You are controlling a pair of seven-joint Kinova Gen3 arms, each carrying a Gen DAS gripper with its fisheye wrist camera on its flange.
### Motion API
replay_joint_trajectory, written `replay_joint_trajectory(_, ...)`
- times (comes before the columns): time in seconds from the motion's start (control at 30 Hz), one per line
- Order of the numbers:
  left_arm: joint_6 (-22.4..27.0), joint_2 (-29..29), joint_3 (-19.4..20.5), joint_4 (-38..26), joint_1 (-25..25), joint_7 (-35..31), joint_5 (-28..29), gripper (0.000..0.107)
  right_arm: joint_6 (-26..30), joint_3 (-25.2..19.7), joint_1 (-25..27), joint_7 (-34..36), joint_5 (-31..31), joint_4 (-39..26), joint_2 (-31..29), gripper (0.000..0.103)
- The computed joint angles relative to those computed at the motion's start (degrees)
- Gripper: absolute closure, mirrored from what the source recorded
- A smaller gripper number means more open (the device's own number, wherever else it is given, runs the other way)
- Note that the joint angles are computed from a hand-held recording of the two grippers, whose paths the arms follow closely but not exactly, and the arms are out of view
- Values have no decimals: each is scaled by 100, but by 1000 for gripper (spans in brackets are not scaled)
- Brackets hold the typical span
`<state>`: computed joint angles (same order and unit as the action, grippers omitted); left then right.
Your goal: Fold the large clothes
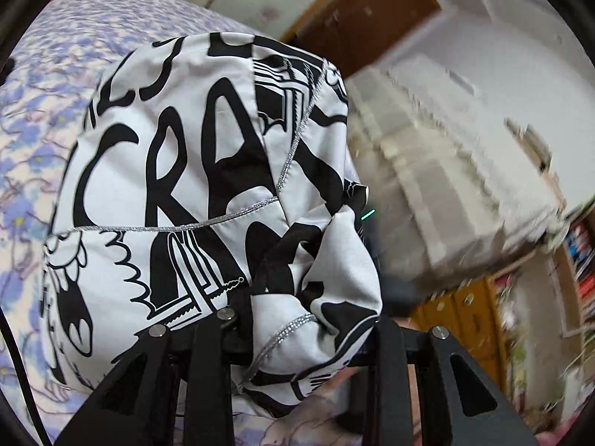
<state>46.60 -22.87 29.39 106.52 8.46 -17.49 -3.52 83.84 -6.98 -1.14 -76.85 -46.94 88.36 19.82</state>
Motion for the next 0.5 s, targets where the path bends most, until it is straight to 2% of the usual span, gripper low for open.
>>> replay_joint_trajectory(0.13,-253,677,373,6,44,280,-157,80,263,265,634,46,-214,-355,92,103)
replay_joint_trajectory(0.23,-245,1186,608,-63,140,539,-592,80,319,433,908,-10,96,-748,49,103)
replay_joint_trajectory(0.33,103,1814,899,-399,374,704,-1116,80,380,502,1127,-68,289,-1012,31,103)
replay_joint_trajectory(0.43,363,2413,954,-676,719,834,-1510,79,553,511,1389,-17,275,-1288,98,103)
replay_joint_trajectory(0.5,825,2927,855,-1011,1193,965,-1883,78,673,507,1520,61,307,-1399,71,103)
